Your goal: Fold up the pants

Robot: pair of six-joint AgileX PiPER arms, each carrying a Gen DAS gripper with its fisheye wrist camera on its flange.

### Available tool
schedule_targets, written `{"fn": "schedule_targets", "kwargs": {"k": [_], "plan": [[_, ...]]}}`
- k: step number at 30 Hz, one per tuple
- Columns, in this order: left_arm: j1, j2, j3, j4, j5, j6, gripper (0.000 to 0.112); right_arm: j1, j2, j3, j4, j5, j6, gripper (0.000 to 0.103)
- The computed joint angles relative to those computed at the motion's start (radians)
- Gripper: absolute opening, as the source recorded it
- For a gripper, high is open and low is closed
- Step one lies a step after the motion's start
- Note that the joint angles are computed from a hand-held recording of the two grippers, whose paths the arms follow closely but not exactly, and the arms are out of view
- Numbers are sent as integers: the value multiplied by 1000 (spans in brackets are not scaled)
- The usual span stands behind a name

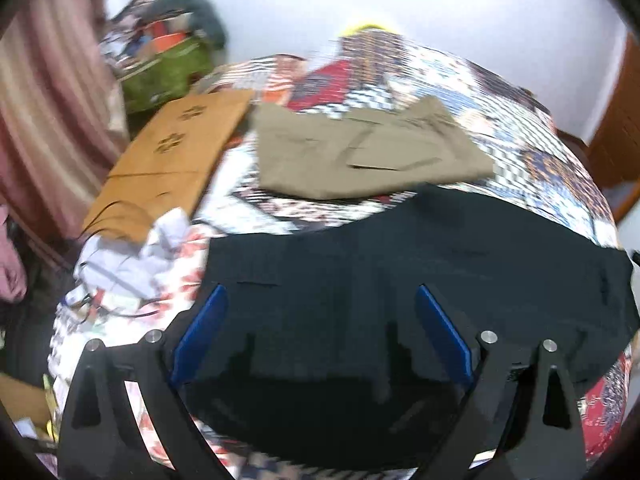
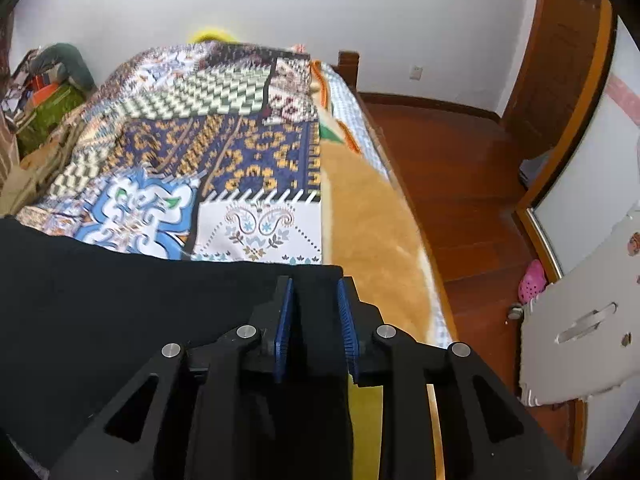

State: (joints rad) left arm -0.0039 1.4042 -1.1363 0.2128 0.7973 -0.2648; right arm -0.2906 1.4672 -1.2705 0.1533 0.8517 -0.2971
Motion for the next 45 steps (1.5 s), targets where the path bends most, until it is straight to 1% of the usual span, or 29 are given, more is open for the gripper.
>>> {"fn": "schedule_targets", "kwargs": {"k": [4,9,12,18,21,23,25,26,29,30,32,33,34,36,41,45], "plan": [[150,-36,41,-58,-22,83,95,-29,-80,23,31,32,-7,33],[292,-60,96,-146,-37,194,95,-30,-158,54,14,60,37,35],[374,-70,141,-228,-47,289,95,-34,-202,86,3,77,60,38],[465,-61,213,-347,-39,394,95,-53,-296,170,1,124,89,39],[515,-75,259,-457,-48,476,94,-73,-337,209,11,149,94,39],[537,-79,275,-520,-38,522,90,-100,-361,230,31,165,80,39],[540,-73,283,-557,-30,556,76,-123,-383,253,50,172,68,39],[536,-73,286,-556,-33,558,76,-141,-392,264,64,178,56,39],[508,-98,309,-528,-70,528,67,-176,-405,289,80,189,48,39],[504,-103,313,-530,-76,530,60,-184,-409,295,85,192,45,39],[478,-111,316,-476,-100,479,53,-209,-408,304,101,195,31,39],[459,-121,322,-428,-117,436,45,-218,-408,307,106,194,27,39],[456,-120,322,-414,-124,427,39,-226,-408,312,112,191,23,39],[467,-128,325,-436,-129,447,33,-246,-400,318,136,185,7,39],[481,-129,321,-455,-132,461,28,-257,-365,325,178,164,-5,39],[456,-141,329,-408,-150,429,27,-265,-339,336,221,145,-24,39]]}}
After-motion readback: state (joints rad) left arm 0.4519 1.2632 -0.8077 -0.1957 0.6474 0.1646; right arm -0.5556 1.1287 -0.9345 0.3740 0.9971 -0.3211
